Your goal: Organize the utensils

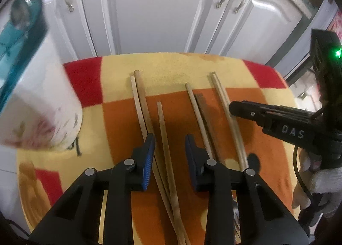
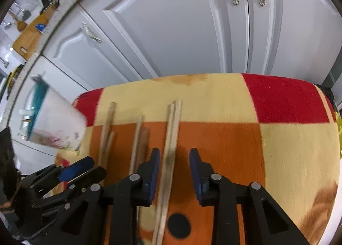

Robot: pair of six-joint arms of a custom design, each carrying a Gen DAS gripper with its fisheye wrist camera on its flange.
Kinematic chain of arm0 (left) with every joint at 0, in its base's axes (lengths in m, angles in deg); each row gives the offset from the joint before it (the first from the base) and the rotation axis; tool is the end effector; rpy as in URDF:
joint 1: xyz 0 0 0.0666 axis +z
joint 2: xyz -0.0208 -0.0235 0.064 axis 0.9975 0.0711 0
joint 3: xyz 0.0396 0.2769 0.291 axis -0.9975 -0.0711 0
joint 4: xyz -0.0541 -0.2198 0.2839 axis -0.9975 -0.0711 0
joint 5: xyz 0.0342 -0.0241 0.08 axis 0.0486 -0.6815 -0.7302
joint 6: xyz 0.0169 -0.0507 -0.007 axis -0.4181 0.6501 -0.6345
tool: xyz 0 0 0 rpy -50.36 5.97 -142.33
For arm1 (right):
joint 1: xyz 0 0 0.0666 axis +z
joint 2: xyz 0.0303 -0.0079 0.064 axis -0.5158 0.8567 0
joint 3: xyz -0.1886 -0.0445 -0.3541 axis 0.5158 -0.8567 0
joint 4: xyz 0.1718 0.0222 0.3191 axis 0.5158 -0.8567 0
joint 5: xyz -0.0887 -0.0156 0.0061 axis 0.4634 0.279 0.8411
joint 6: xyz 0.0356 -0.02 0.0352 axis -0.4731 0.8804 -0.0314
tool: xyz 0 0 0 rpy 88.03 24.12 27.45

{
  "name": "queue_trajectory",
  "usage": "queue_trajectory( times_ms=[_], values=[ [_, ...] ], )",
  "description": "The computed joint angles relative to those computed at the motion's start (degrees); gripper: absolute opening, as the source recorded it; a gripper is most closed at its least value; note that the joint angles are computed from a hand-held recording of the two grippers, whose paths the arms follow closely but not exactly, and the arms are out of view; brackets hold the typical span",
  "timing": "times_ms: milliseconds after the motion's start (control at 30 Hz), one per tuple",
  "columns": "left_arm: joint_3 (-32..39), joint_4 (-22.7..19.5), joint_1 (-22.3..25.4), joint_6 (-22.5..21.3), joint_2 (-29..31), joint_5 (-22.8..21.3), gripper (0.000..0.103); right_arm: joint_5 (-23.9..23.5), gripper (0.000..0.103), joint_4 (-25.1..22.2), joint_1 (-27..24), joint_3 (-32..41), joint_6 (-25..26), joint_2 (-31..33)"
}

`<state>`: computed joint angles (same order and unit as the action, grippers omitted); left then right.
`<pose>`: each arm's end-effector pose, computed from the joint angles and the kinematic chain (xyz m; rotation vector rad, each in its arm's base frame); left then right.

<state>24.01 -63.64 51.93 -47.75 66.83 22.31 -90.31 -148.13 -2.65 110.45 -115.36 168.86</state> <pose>0.4820 -0.3259 0.4603 0.4411 2.6733 -0.2796 0.4787 0.2609 0.4515 0.1058 2.6769 0.4535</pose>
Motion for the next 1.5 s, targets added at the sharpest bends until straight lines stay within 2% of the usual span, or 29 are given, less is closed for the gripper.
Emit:
queue_trajectory(
  times_ms=[67,133,200,233,267,300,367,567,633,700,767,833,967,1000,1033,1067,1100,1167,1233,1500],
  values=[
    [1.5,-0.9,-0.1,-0.5,1.4,-1.2,0.027,-2.4,0.019,0.1,-0.5,0.7,0.1,1.4],
    [2.2,-0.7,0.1,-0.8,1.9,-2.1,0.027,-2.0,0.013,0.7,-0.4,1.0,0.9,1.9],
    [3.1,-1.0,0.4,-0.8,2.6,-1.2,0.027,-3.4,0.010,1.4,-0.8,1.1,1.2,2.1],
    [3.4,-1.1,0.6,-0.9,2.8,-0.4,0.024,-3.5,0.010,1.6,-0.8,0.9,1.7,1.9],
    [4.1,-1.7,0.8,-1.5,3.2,1.3,0.010,-3.5,0.010,1.7,-0.8,0.5,2.0,1.6],
    [4.5,-2.4,0.9,-1.8,3.5,2.1,0.006,-3.3,0.006,1.9,-0.8,-0.1,2.2,1.0],
    [3.5,-1.9,1.0,-2.0,3.0,3.8,0.005,-2.8,0.006,2.4,-0.9,-2.3,2.2,-1.0],
    [1.2,-0.8,1.0,-2.2,1.2,7.0,0.004,-1.2,0.006,0.0,-2.0,-7.6,1.9,-5.6],
    [1.8,-1.5,0.7,-2.9,1.5,5.9,0.004,-2.1,0.005,0.1,-2.6,-8.9,1.2,-6.4],
    [3.3,-3.0,0.5,-3.3,2.5,5.1,0.006,-2.3,0.010,-0.1,-2.9,-8.9,0.8,-6.4],
    [4.7,-4.2,0.2,-3.5,3.5,4.0,0.014,-1.9,0.025,-0.2,-2.7,-8.3,1.0,-6.0],
    [6.2,-5.7,-0.3,-3.7,4.6,2.6,0.021,-0.3,0.027,-1.2,-2.3,-6.8,2.0,-5.1],
    [8.1,-6.1,-1.1,-4.6,5.9,1.3,0.022,1.8,0.027,-2.0,-2.2,-4.9,3.1,-3.4],
    [8.5,-6.1,-1.2,-5.0,6.2,1.1,0.022,1.7,0.024,-1.2,-2.4,-5.1,2.8,-3.4],
    [8.7,-5.9,-1.3,-5.3,6.4,0.9,0.018,1.7,0.017,-0.5,-2.6,-5.3,2.8,-3.4],
    [8.8,-5.8,-1.1,-5.6,6.4,1.2,0.006,2.1,0.009,-0.2,-2.6,-5.2,3.4,-3.1],
    [8.8,-5.9,-0.9,-5.5,6.3,2.0,0.004,2.9,0.007,-0.6,-2.5,-4.7,4.4,-2.7],
    [7.4,-4.8,-0.1,-4.5,5.0,4.5,0.004,1.9,0.006,-1.7,-2.8,-3.7,5.9,-2.2],
    [5.0,-2.6,0.3,-4.9,2.4,4.8,0.004,0.5,0.006,-1.9,-3.1,-3.6,6.0,-2.8],
    [0.2,2.1,2.3,-4.7,-6.6,8.0,0.004,-1.6,0.005,1.2,-2.2,-4.8,4.4,-9.8]
  ],
)
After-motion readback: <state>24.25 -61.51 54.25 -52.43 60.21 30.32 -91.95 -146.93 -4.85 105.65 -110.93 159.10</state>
